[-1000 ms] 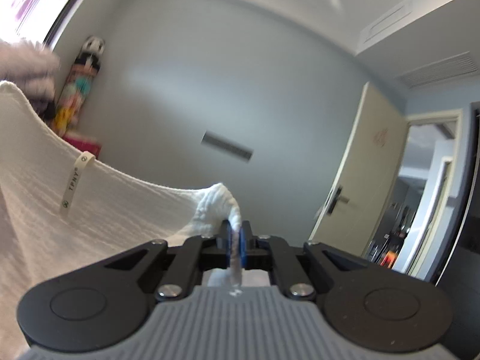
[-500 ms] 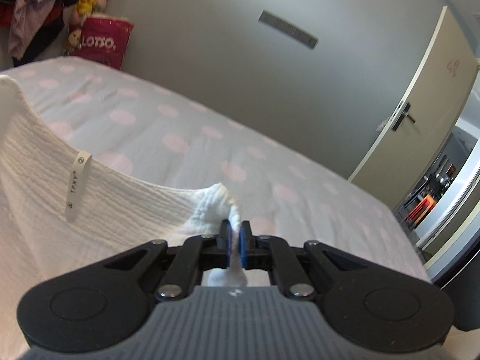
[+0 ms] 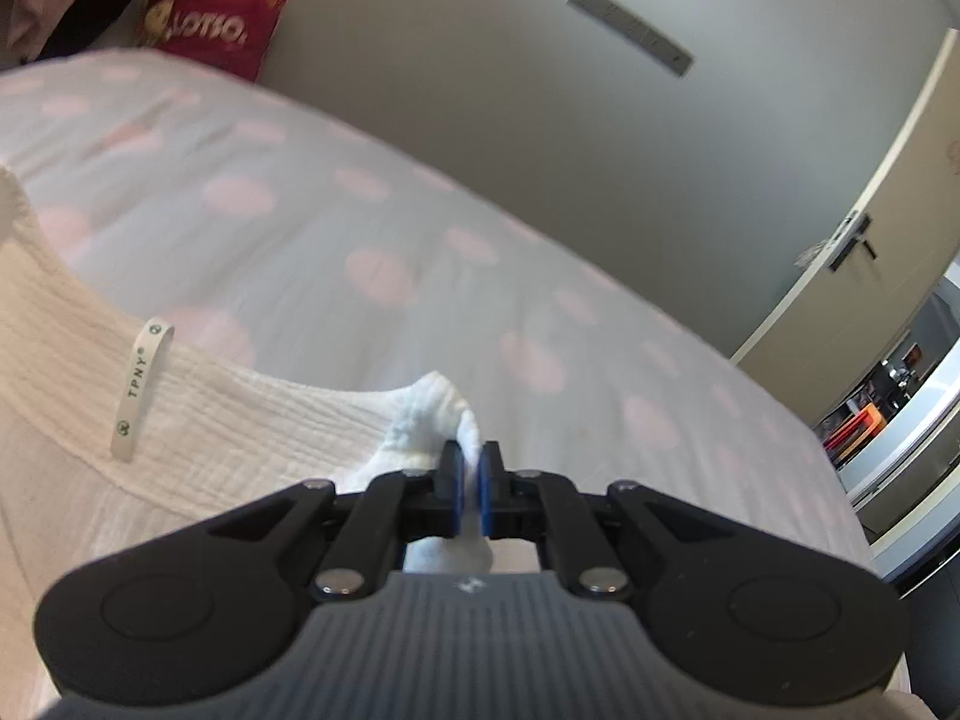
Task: Fold clothes
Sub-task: 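Raise and lower the held shirt with both grippers over the bed, then open both grippers to lay the white shirt flat on the bed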
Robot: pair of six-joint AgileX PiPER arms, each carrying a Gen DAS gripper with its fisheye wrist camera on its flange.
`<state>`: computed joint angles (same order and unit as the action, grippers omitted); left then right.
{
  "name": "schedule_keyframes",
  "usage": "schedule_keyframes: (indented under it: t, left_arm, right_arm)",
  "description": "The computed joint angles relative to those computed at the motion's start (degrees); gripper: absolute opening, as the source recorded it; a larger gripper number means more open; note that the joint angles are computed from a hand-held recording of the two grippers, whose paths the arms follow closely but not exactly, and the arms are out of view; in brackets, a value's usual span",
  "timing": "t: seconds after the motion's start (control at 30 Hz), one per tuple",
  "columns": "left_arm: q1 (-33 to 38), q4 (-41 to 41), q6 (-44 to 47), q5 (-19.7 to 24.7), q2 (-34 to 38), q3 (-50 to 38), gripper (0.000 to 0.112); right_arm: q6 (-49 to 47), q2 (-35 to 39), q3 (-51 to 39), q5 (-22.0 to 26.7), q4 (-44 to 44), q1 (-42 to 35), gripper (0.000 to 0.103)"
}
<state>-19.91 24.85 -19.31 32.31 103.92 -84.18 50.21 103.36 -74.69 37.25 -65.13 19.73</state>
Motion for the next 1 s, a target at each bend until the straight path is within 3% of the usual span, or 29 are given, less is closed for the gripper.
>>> schedule_keyframes:
  t: [0.03,0.1,0.13,0.27,0.47,0.53,0.67,0.8,0.93,1.0]
  left_arm:
    - [0.28,-0.65,-0.29,-0.2,0.13,0.85,0.005]
    - [0.69,0.21,-2.59,-1.53,-0.27,3.09,0.01]
    - [0.97,0.35,-3.12,-2.4,-0.73,4.25,0.014]
    - [1.29,1.33,-5.41,-5.66,-5.41,10.25,0.026]
    - [-0.71,0.67,-4.16,-5.33,-19.67,21.23,0.03]
    - [-2.39,2.79,-6.04,-3.4,-25.79,24.99,0.033]
    - [-5.57,4.71,-7.89,2.65,-38.67,30.55,0.04]
    - [-7.73,6.9,-5.82,13.69,-51.48,31.36,0.041]
    - [2.31,-3.22,10.32,21.95,-60.09,24.91,0.041]
    - [13.14,-12.57,21.33,24.98,-63.13,20.62,0.041]
  right_arm:
    - [-0.19,0.77,0.16,0.19,0.58,0.11,0.01]
    - [-0.04,1.18,0.86,-0.78,2.14,-0.39,0.027]
    - [-0.58,0.84,1.28,-2.21,3.97,-1.18,0.041]
    - [-4.47,-2.78,3.52,-5.48,12.76,-4.12,0.042]
    - [-19.05,-16.54,11.56,-5.19,31.36,-7.64,0.043]
    - [-22.76,-23.11,15.34,-3.64,35.68,-8.3,0.043]
    - [-29.12,-37.44,21.41,3.82,43.33,-8.8,0.044]
    - [-32.63,-52.7,23.55,15.96,45.79,-9.08,0.044]
    - [-39.57,-63.05,18.23,28.29,45.5,-12.59,0.045]
    - [-48.56,-66.05,14.05,31.6,50.4,-21.1,0.048]
